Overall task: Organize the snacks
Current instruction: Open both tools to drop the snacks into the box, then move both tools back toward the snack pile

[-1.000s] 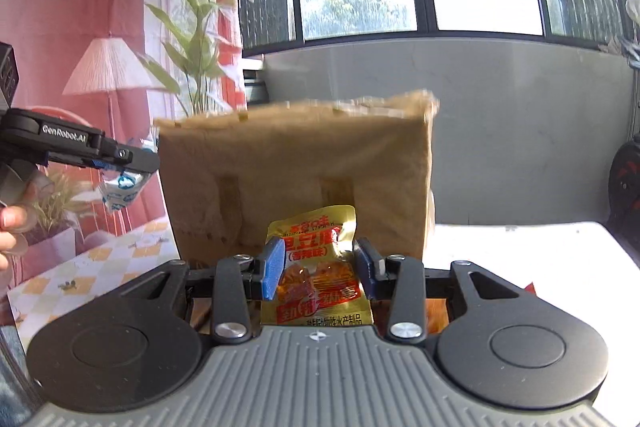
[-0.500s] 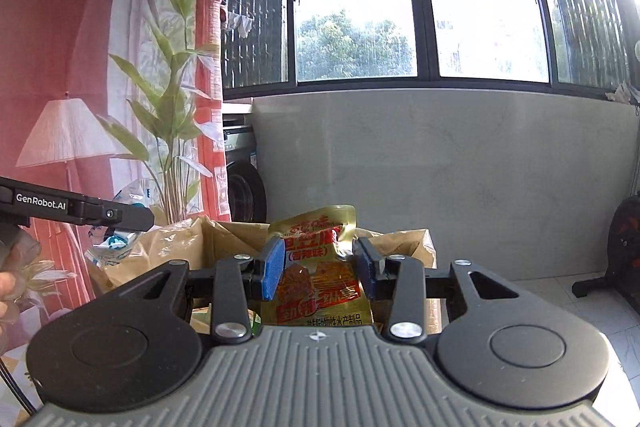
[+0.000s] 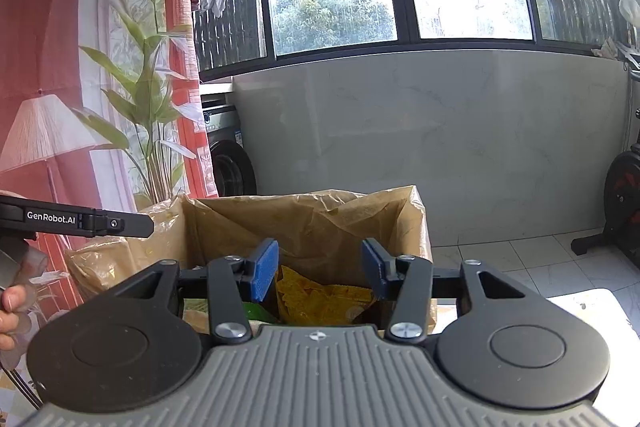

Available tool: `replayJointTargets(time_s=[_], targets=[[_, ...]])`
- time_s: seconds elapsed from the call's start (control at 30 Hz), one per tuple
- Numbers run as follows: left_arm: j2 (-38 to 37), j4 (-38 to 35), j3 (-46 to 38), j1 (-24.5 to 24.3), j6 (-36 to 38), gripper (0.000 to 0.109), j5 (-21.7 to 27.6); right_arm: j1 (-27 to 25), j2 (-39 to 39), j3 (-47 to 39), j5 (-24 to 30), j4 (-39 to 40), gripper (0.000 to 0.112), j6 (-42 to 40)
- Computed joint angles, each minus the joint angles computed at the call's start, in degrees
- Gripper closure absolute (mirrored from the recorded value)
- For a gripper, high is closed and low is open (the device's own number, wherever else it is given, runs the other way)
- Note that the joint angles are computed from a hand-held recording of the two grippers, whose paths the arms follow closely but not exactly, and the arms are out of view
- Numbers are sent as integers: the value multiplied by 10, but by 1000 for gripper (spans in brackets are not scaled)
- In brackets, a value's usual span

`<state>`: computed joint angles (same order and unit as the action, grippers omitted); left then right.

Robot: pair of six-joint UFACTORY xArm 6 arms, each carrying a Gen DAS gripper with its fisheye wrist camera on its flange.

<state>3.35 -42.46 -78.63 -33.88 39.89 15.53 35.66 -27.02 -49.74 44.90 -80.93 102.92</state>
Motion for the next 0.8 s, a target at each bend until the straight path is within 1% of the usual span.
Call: replayJointTargets(time_s=[0.1, 0.23, 0.3, 0.33, 0.47, 0.53, 0.57, 0.67, 0.8], targets=[[-26, 11, 23, 4, -6, 45, 2, 26, -15, 8, 27, 4, 63, 1], [-80, 57, 73, 11, -52, 41, 2, 75, -34, 15, 80, 16, 63, 2], [-109, 50, 98, 15, -46, 38, -1, 103, -43, 18, 107, 19, 62, 3], [-122, 44, 110, 17, -41, 35, -3, 118, -46, 19, 122, 19, 61, 2], [-174, 51, 166, 27, -53, 35, 0, 166, -48, 25, 166, 28, 60, 7], [-194, 40, 190, 33, -47, 35, 7, 182, -45, 29, 178, 32, 60, 14], [-204, 24, 205, 36, -34, 35, 7, 191, -43, 32, 185, 34, 60, 19], [-229, 23, 249, 38, -29, 35, -5, 208, -32, 41, 192, 45, 60, 45], [-238, 5, 283, 43, -13, 35, -11, 229, -3, 43, 203, 54, 60, 64]])
